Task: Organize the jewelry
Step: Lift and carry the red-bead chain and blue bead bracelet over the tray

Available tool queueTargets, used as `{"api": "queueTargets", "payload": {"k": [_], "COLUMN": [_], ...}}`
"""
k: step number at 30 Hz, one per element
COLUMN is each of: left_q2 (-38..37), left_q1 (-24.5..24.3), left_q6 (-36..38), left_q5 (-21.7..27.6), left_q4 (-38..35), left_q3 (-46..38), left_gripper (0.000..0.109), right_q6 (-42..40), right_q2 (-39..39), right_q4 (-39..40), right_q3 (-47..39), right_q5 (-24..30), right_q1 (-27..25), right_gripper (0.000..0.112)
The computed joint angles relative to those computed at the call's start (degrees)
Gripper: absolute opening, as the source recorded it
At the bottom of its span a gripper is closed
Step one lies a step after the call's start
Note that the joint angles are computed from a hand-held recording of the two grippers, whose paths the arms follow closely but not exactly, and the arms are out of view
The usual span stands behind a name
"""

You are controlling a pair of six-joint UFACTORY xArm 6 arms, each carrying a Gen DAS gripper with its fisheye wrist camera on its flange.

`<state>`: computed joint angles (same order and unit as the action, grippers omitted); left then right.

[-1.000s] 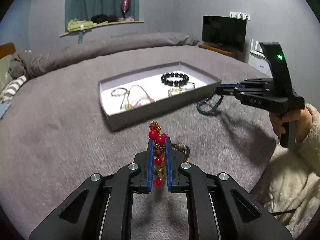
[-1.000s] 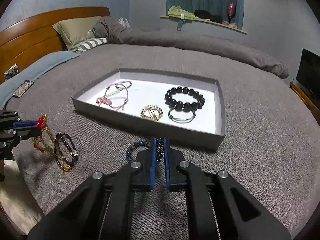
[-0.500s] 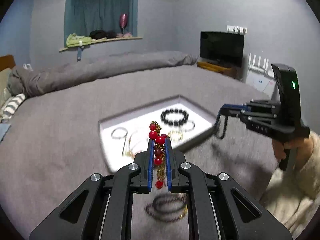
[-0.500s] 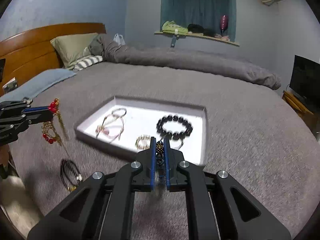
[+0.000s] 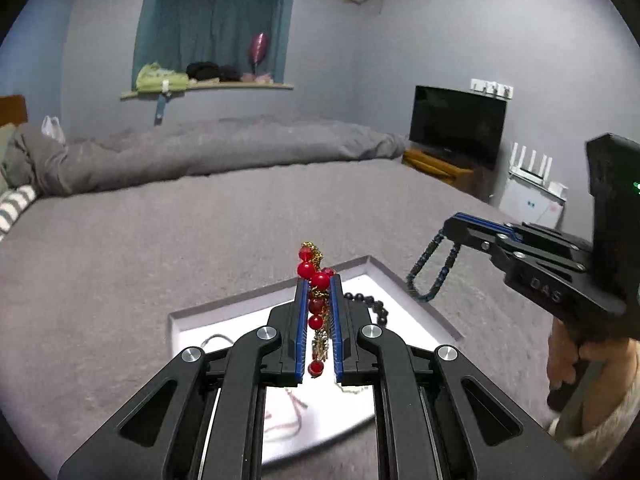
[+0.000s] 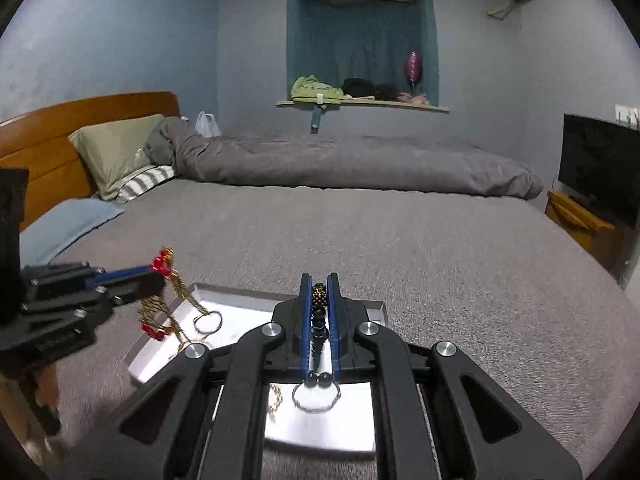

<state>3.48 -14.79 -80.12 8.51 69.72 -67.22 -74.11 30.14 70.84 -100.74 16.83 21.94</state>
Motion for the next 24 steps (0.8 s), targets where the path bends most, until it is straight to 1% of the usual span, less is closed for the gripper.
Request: {"api": "queueTargets", "payload": {"k": [2,4,6,8,10,12,14,17,19,24], "left_q2": [3.0,6.3,9.0,10.8,12.0,12.6,12.9,12.9,12.9,12.6], "left_q1": [0.3,0.7,1.0,1.2,1.2,0.9,0.9,0.7,0.7,0.8], "left_q6": [3.9,9.6,13.5,19.6,23.4,25.8,27.3,29.5,27.9,26.0], "left_q5": [0.1,-0.3,-0.9,-2.3,-2.4,-2.2,-2.3,-2.3,-1.5,-0.4], "left_q4": [-4.5,-11.1,-16.2,-23.1,-27.4,-29.6,-31.1,-33.3,-31.2,-28.8], "left_q3": [-2.1,-3.7,-4.4,-4.1,-3.9,-3.6,-3.3,-2.6,-2.8,-2.9], "left_gripper": [0.011,0.011,0.011,0.011,0.011,0.011,0.011,0.011,0.011,0.011], "right_q6": [3.0,5.7,8.9,10.0,11.8,13.3,15.2,18.7,21.0,26.2], "right_q2": [1.5,2.8,3.8,4.2,4.4,4.6,4.6,4.6,4.5,4.9], "right_q4": [-3.5,-7.5,-11.7,-13.7,-16.3,-18.0,-20.8,-26.3,-30.2,-37.6], "right_q3": [-0.7,-0.9,-1.0,-0.7,-0.2,-0.2,0.0,1.1,2.2,3.1], "right_q5": [0.6,0.9,1.3,1.6,2.7,5.3,6.6,5.2,3.3,2.8], "right_q1": [-0.3,-0.6,-1.1,-1.3,-1.8,-2.3,-2.6,-2.2,-1.9,-1.9], "right_gripper": [0.007,0.007,0.007,0.007,0.007,0.007,0.007,0.007,0.007,0.007]}}
